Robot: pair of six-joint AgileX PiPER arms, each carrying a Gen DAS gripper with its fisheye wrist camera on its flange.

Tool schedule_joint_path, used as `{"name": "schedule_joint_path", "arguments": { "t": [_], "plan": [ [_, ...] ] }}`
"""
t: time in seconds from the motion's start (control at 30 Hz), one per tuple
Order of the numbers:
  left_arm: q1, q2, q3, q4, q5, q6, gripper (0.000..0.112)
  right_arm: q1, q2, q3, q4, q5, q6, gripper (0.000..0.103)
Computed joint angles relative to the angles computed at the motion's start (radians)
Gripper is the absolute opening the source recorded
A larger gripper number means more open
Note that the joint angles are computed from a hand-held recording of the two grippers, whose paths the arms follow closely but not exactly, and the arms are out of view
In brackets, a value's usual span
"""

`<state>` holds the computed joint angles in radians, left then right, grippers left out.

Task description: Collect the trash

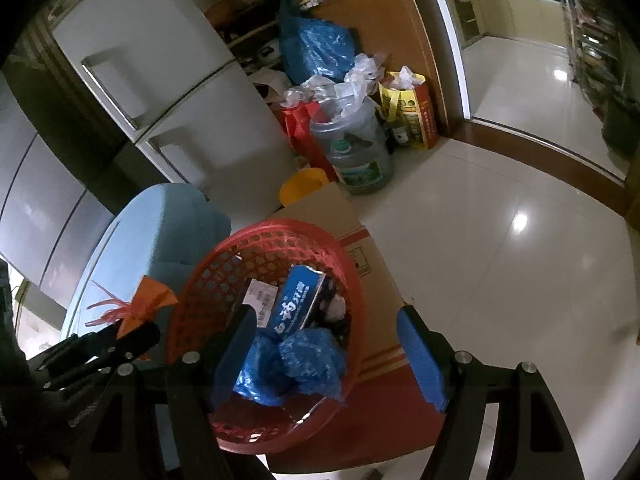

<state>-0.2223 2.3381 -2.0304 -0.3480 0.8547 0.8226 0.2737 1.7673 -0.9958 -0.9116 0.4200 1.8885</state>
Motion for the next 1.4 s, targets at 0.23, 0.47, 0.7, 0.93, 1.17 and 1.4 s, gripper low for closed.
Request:
{"name": "schedule_joint_path", "arguments": {
  "t": [0.23, 0.47, 0.7, 0.93, 1.17, 1.4],
  "plan": [
    [-0.035, 0.078, -0.119, 0.070, 0.062, -0.068, 0.036, -0.024, 0.003, 0.005, 0.011, -0.022, -0.022, 0.076],
    [-0.049, 0.100, -0.145, 0.093, 0.070, -0.092, 0.038, -0.021, -0.004, 0.002, 0.010, -0.003, -0.024, 0.076],
    [-0.050, 0.151, -0.234, 0.127, 0.137, -0.125, 0.066, 0.006, -0.021, -0.027, 0.024, 0.056, -0.052, 0.076],
    [0.000, 0.096, -0.179, 0.055, 0.121, -0.094, 0.071, 0.057, -0.025, -0.084, 0.053, 0.154, -0.091, 0.076],
    [0.091, 0.007, -0.081, -0.054, 0.093, -0.029, 0.074, 0.136, -0.008, -0.164, 0.069, 0.254, -0.118, 0.078],
    [0.203, -0.090, 0.039, -0.177, 0.048, 0.075, 0.076, 0.242, 0.063, -0.313, 0.105, 0.328, -0.207, 0.079]
  ]
}}
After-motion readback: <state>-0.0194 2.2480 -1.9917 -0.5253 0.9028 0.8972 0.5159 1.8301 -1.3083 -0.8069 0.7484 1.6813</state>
